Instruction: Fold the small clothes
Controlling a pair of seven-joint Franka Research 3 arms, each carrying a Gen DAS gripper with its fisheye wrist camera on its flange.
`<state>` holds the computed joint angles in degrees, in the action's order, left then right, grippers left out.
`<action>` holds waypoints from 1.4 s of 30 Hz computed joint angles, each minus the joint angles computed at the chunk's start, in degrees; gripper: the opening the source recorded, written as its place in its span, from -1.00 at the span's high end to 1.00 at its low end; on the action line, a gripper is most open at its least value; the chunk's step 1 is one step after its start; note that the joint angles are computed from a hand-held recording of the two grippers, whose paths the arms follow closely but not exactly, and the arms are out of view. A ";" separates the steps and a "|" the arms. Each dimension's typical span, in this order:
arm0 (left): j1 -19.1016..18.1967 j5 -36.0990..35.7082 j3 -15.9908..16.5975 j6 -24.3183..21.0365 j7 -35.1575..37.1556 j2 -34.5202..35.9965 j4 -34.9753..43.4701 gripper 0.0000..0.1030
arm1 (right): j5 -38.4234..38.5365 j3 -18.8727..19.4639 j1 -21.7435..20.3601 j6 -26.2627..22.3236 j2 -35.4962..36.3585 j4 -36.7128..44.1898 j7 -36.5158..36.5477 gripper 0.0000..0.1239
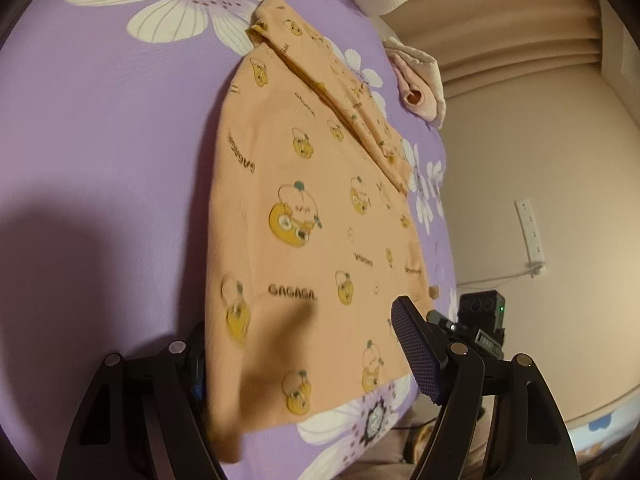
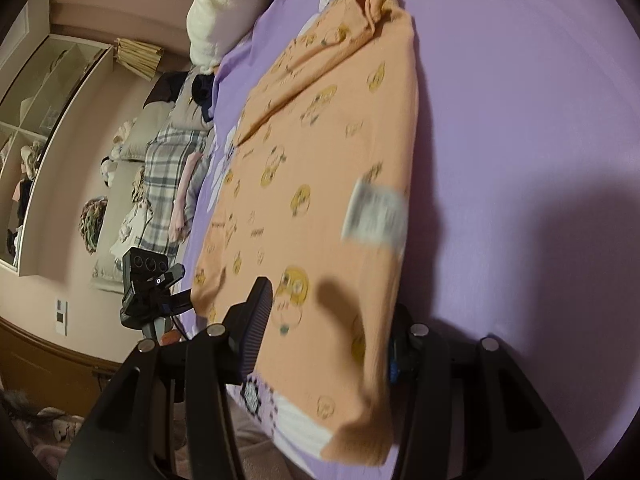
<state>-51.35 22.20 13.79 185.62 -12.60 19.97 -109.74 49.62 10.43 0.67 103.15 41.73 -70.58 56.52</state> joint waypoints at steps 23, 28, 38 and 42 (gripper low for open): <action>-16.56 1.54 19.67 1.51 -13.15 0.37 -2.01 0.98 | 5.06 2.02 -0.19 7.18 -2.40 -4.17 -3.82 0.88; -15.44 2.77 19.11 -2.40 -9.34 0.10 1.33 0.98 | 8.36 2.59 -0.46 7.41 -2.81 -3.43 -6.86 0.88; -20.25 17.04 26.39 -3.35 -14.97 1.66 7.79 0.98 | 12.63 3.28 -0.78 9.78 -5.30 -4.08 -13.42 0.90; -20.09 21.14 26.74 -3.32 -17.15 2.10 9.56 1.00 | 15.38 2.99 -1.24 11.40 -7.13 -6.24 -17.07 0.93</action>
<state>-71.44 43.34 40.53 182.30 -29.74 22.08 -100.18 65.00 13.42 -0.57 114.55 34.60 -76.82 39.45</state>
